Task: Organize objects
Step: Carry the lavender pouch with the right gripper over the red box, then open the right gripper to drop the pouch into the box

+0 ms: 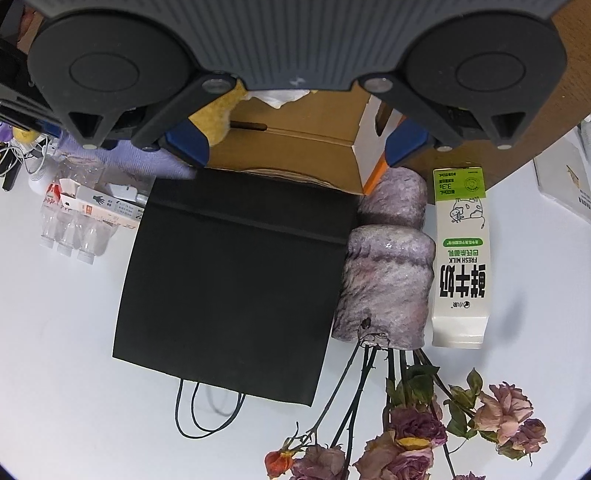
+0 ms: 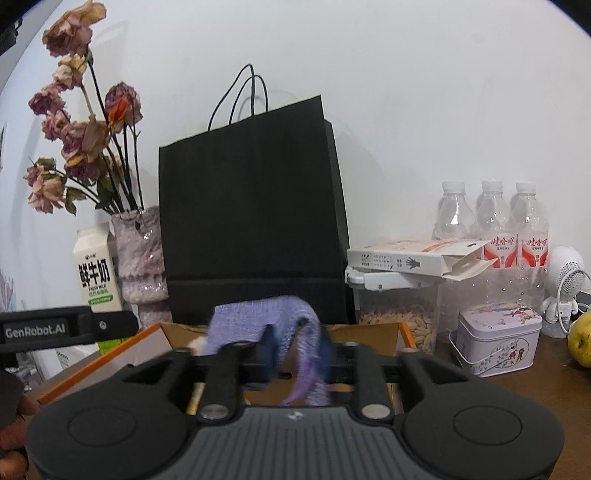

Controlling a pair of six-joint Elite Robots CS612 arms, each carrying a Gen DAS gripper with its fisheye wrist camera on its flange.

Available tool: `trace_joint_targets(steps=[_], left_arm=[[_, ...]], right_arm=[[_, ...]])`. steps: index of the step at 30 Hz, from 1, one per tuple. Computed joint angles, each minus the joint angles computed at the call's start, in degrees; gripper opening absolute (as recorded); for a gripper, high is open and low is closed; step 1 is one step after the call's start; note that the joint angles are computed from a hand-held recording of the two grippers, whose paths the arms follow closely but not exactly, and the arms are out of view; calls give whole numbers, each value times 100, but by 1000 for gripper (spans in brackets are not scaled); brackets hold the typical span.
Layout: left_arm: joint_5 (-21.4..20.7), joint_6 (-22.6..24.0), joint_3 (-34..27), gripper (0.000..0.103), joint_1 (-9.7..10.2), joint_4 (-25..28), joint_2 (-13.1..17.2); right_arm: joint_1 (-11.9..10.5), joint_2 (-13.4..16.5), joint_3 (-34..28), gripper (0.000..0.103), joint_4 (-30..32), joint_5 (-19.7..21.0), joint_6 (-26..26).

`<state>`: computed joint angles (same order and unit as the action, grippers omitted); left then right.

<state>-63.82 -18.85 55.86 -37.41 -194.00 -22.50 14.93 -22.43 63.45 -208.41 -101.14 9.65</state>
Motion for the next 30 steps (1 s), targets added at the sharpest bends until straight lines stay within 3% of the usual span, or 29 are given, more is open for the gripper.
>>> trace_joint_targets(steps=[1, 3, 4, 19, 24, 30], left_arm=[[16, 4, 4, 103, -2, -15, 0], [63, 13, 12, 103, -10, -33, -2], [82, 24, 13, 103, -12, -42, 0], [293, 155, 176, 103, -46, -246, -47], [305, 252, 497, 103, -70, -489, -183], [268, 397, 1108, 103, -128, -902, -473]], right_arm=[[5, -4, 5, 72, 14, -34, 1], [21, 0, 3, 97, -22, -130, -47], [30, 6, -2, 102, -63, -173, -85], [58, -5, 77, 103, -266, -256, -83], [111, -24, 166, 103, -510, -403, -233], [202, -244, 590, 103, -757, -460, -355]])
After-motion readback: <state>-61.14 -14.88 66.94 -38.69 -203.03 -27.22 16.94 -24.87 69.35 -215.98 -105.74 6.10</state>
